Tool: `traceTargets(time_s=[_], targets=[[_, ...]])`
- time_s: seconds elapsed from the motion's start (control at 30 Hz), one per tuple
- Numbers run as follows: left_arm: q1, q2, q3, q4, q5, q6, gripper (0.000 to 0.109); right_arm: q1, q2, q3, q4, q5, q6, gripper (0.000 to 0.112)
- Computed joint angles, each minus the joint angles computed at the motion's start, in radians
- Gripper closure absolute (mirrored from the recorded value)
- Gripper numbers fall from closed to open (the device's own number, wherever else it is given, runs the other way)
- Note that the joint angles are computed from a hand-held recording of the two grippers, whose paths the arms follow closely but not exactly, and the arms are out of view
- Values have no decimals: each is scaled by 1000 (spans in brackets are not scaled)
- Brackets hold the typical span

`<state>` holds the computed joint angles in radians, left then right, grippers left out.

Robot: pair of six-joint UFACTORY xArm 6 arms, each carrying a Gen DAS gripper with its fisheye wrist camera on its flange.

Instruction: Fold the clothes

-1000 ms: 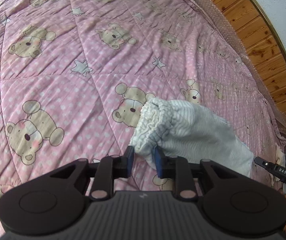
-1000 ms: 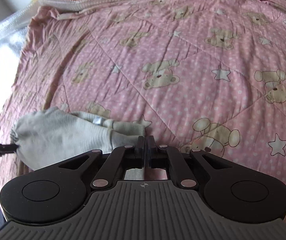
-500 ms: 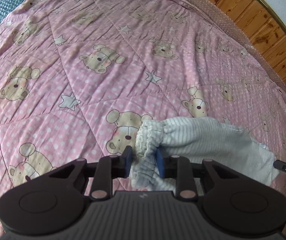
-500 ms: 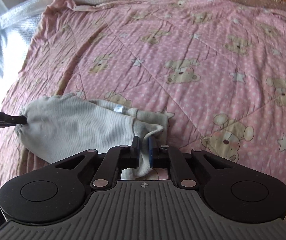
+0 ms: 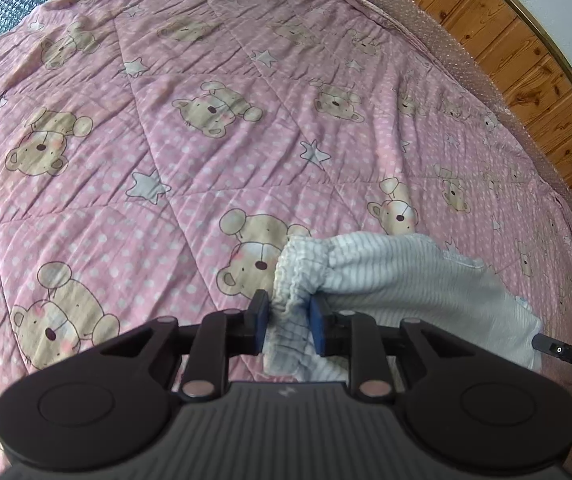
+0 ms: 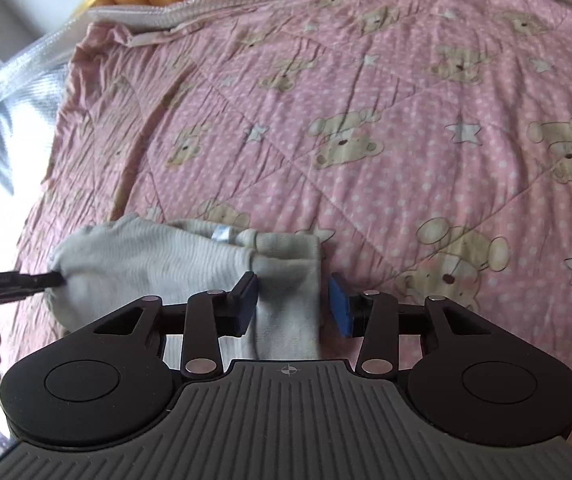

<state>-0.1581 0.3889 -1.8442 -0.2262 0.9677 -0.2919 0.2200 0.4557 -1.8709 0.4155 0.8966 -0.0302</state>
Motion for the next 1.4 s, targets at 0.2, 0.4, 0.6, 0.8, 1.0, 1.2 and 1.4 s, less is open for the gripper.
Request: traceTargets(time_s=[0.2, 0.4, 0.6, 0.8, 1.0, 1.2, 1.4], targets=[[-9, -40, 74, 31, -68, -63, 88, 47, -19, -21, -172, -72, -34, 112], [-14, -37, 75, 39, -74, -84, 87, 24, 64, -134, -188, -9, -9, 112], [-3, -34, 67, 1, -55, -30, 85, 9, 21, -51, 60, -51, -118, 58], [-12, -38, 73, 28, -61, -41, 85, 64, 100, -169, -139, 50, -253, 95], [-22, -60, 119, 67, -100, -92, 84, 81, 90, -181, -238, -20, -251, 102], [-23, -53, 97, 78, -76, -81, 83, 92, 121, -205, -300, -26, -207, 102], [-21, -46, 81, 72, -59, -73, 81, 94, 197, -317, -366, 47, -165, 87]])
